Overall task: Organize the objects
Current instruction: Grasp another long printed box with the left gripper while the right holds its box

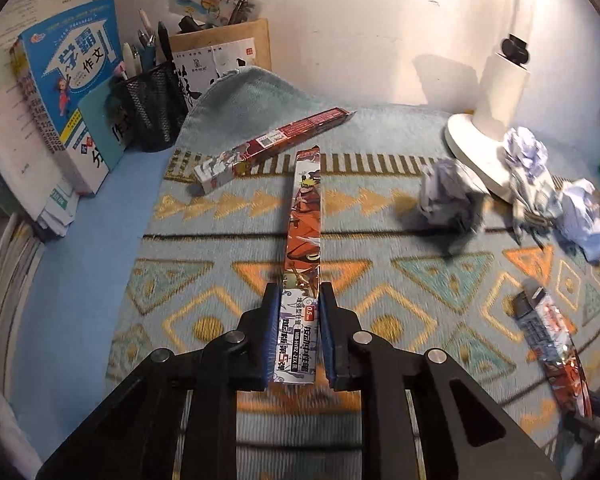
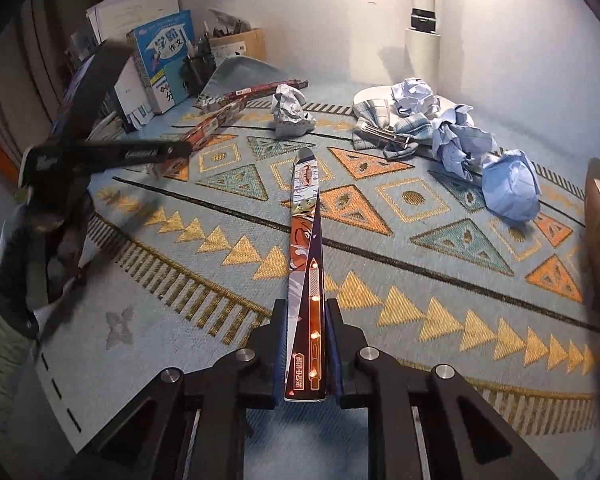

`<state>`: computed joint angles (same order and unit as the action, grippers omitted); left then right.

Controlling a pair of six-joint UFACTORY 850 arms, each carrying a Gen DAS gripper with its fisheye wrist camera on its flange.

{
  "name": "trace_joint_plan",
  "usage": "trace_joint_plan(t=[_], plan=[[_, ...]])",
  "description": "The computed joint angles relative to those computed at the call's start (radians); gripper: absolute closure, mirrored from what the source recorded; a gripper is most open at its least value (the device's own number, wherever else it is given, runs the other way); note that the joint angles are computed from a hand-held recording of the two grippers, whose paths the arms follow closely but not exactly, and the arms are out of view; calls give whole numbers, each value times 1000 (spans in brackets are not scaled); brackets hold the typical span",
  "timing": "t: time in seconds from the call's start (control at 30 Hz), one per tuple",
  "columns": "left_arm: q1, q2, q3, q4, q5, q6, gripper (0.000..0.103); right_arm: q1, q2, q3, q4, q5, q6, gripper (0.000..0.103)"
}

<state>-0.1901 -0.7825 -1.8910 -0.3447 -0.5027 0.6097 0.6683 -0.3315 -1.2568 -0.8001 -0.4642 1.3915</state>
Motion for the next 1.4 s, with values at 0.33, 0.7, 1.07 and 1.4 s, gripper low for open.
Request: trace_joint_plan(t=[0.33, 0.7, 1.07, 1.4], plan=[[59, 442, 629, -443, 44, 463, 87, 10, 127, 174, 6, 52, 78, 85], [25, 443, 651, -487, 9, 454, 67, 42, 97, 145, -65, 7, 85, 60], [-55, 426, 664, -434, 183, 476, 57, 10, 86, 122, 6, 0, 63, 50], [-51, 420, 658, -454, 183, 479, 56, 54, 9, 41, -94, -99, 30, 74]])
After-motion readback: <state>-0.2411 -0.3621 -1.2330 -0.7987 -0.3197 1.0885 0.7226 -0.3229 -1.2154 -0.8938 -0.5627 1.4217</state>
